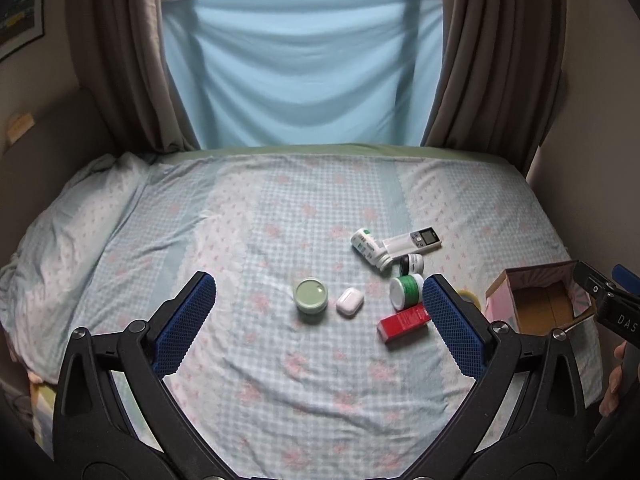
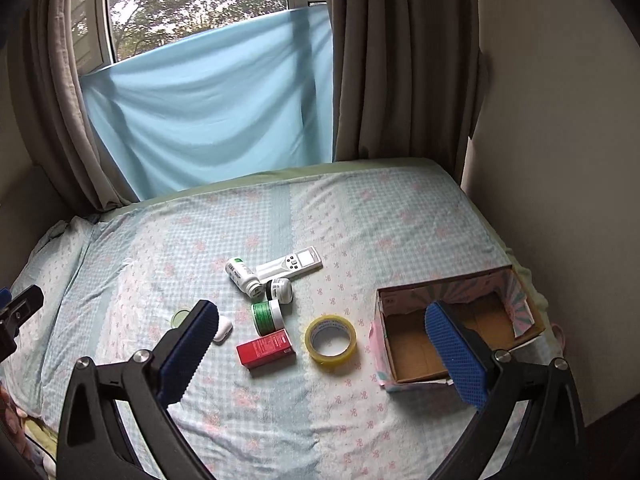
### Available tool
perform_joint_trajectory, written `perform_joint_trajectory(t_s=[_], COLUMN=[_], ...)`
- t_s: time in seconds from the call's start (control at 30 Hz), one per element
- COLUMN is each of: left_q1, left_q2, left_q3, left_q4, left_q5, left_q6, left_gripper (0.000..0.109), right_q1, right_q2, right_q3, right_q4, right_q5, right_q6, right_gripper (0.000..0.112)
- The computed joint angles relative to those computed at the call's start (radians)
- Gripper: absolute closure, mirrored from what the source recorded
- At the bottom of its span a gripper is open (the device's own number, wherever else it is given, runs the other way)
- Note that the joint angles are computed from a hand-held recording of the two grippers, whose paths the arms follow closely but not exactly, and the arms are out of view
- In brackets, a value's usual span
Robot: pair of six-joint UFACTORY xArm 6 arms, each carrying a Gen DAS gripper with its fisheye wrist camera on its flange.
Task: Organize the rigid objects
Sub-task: 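Grasp the pale green-lidded jar with the left tool while the right tool grasps the yellow tape roll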
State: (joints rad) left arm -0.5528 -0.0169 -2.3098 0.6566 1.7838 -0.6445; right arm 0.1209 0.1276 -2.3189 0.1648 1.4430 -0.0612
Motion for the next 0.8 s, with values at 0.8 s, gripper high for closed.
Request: perform_joint_trajectory(t_s=[0.8], left_q1=[0.485], left_q2=[-0.125], left_q3=[1.103], left_q4=[-0.335], left_q5=[-0.849], left_q6=[0.200], left_gripper=[0.006], right_q1=[0.172], right_q2=[0.043], right_q3=[0.726], right_q4=[-0.385], right_q5=[-0.451], right_q6=[0.602], right_gripper=[0.010])
